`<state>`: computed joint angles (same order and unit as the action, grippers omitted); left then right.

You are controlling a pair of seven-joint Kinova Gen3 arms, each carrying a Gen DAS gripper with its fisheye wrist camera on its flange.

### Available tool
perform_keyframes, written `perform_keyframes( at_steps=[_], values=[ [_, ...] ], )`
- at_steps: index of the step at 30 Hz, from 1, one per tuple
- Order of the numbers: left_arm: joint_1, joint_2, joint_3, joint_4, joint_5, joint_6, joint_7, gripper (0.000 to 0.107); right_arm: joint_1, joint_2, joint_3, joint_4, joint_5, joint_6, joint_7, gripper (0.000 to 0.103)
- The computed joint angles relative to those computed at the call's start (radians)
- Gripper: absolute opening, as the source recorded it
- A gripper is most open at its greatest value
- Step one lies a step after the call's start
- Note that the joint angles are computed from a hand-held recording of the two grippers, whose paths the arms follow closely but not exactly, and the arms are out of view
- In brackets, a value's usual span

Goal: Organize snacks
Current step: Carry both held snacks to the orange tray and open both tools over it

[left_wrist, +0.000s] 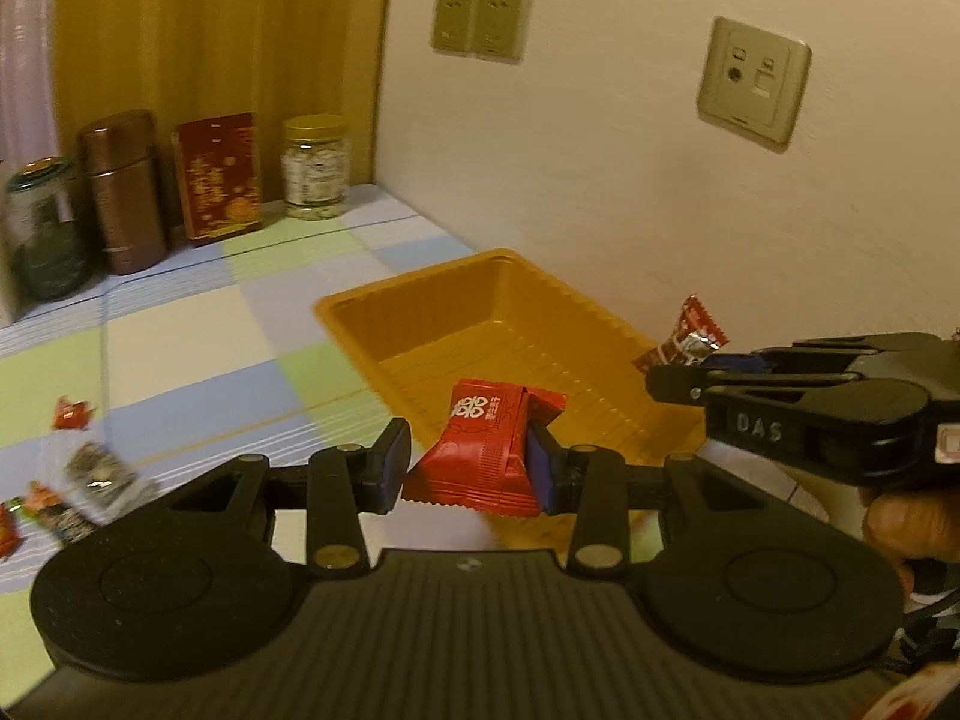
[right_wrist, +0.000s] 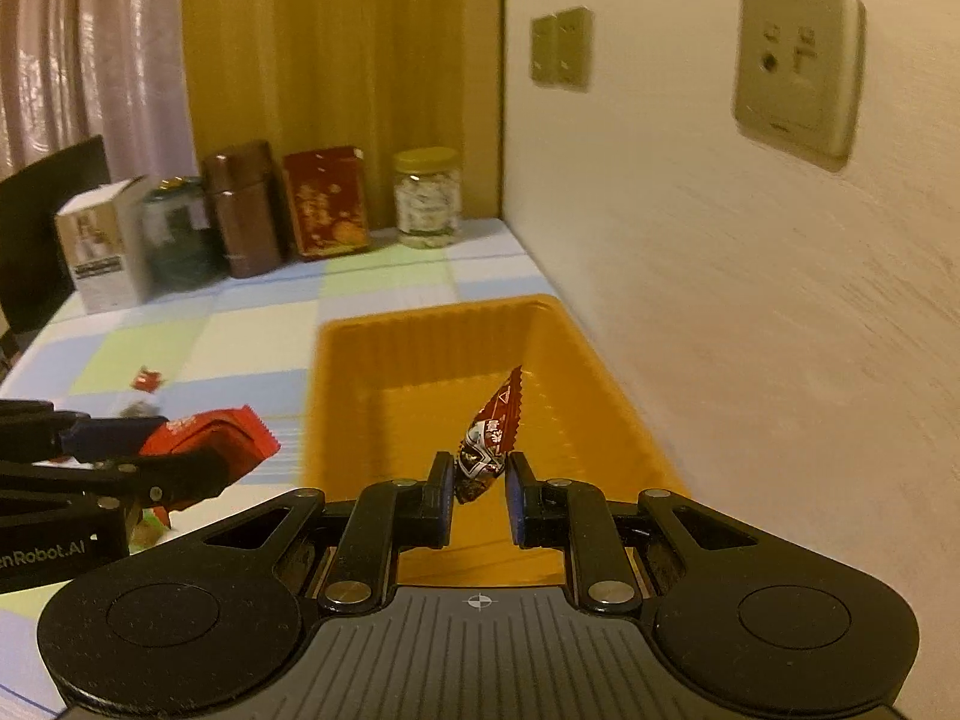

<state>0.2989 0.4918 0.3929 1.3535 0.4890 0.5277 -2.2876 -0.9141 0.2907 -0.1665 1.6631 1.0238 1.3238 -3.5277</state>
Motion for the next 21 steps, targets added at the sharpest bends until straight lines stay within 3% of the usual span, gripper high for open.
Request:
perform_keyframes(
  at_steps=[8,9,21],
  values=[
    [0.099,0.075,-0.027,-0.072,-0.071,-0.010,0.056,0.039,0.045,-0.048,-0.011,0.100,-0.014,-0.042,-0.053,0.018],
    [0.106,0.083,-0.028,-0.074,-0.080,-0.021,0.059,0.046,0.049,-0.052,-0.014,0.109,-0.015,-0.045,-0.061,0.018],
    [0.076,0.027,-0.049,0.018,-0.128,-0.081,0.140,0.050,0.069,-0.064,-0.033,0.140,-0.008,-0.093,-0.100,0.018]
  ],
)
